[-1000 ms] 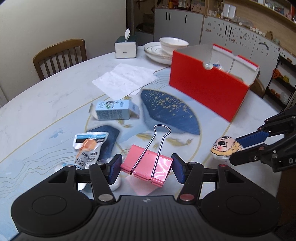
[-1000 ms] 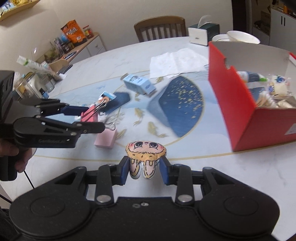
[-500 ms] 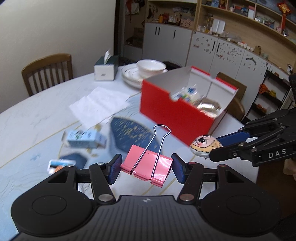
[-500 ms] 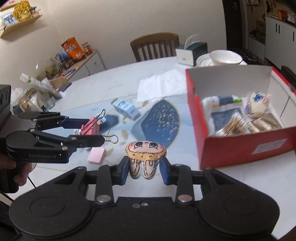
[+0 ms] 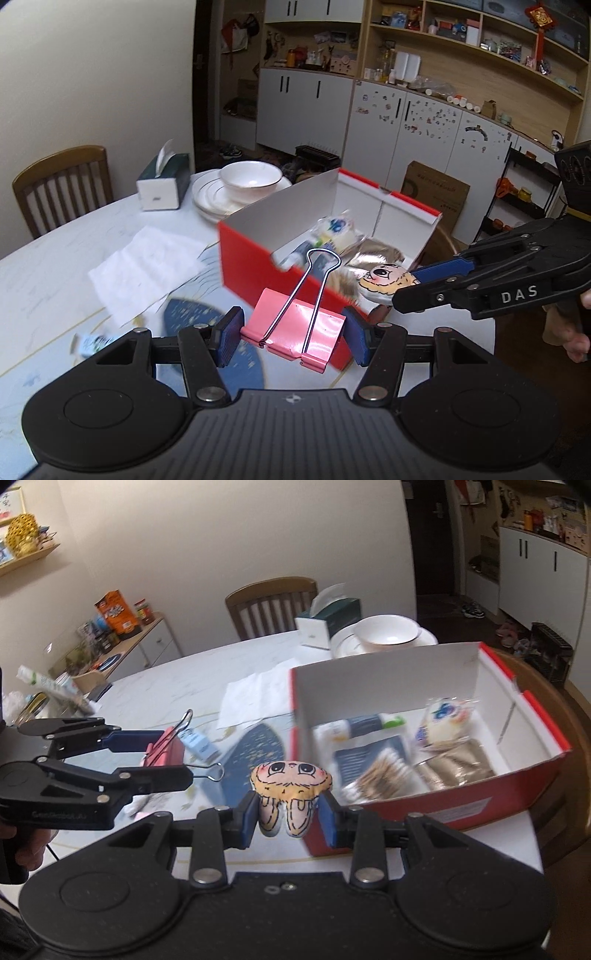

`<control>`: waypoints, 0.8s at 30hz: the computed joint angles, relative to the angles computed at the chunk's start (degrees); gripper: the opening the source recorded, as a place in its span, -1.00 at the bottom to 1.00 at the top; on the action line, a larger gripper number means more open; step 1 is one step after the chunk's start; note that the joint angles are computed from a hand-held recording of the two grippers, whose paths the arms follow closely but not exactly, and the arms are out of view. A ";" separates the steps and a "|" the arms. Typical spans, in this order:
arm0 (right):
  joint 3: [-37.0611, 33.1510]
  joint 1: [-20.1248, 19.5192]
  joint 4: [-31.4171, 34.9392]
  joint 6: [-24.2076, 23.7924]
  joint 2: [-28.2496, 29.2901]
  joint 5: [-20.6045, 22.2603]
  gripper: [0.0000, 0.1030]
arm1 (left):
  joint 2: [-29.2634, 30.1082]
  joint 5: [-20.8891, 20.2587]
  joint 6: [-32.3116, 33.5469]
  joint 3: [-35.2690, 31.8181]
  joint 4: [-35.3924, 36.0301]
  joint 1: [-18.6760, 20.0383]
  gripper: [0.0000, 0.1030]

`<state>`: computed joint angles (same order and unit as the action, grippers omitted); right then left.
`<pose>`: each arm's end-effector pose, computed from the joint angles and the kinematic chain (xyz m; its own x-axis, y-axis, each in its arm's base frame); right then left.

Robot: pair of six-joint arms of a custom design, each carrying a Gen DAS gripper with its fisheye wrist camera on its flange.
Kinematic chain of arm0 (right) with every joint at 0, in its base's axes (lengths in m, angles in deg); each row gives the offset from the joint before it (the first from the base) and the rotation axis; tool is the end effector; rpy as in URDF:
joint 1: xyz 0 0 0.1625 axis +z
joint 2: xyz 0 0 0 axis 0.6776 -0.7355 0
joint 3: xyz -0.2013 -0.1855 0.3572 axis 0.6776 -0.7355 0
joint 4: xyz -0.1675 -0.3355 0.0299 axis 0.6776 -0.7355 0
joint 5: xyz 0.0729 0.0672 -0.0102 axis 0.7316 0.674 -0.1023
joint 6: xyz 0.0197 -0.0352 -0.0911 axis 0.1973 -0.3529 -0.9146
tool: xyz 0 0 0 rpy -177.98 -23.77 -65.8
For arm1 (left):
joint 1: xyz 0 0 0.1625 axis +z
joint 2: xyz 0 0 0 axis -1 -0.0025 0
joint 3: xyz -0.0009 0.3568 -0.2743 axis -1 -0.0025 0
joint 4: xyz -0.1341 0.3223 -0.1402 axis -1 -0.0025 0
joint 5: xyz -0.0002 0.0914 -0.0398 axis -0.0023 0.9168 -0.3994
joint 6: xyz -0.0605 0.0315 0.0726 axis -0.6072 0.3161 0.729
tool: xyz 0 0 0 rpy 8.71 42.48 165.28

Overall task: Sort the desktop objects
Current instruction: 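Carry the binder clip and bunny cutout over the red shoebox with both tools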

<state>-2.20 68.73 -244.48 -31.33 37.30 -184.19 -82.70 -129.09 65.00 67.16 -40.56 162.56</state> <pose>0.3989 -0.7788 0.0890 -0.8408 -0.2346 0.4878 -0.4847 0.7274 -0.4857 -0.0889 -0.8123 0.4050 -0.5970 0.6344 -0.4910 0.7993 0.5228 -0.2963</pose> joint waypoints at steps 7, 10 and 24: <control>0.27 -1.52 -1.99 -2.23 -1.43 -0.70 -0.34 | 2.85 0.20 0.30 -1.90 -0.60 -1.80 0.10; 0.00 -2.20 -2.38 -3.40 -1.86 -0.84 -0.34 | 4.31 0.50 0.28 -3.26 -0.52 -2.37 0.10; -7.40 -4.94 4.18 -6.32 -0.61 -1.73 -0.34 | 11.75 4.03 0.78 -10.57 0.06 -4.08 0.10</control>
<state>-9.60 63.80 -240.29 -37.65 36.70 -185.92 -70.95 -125.07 65.78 56.58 -40.50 158.48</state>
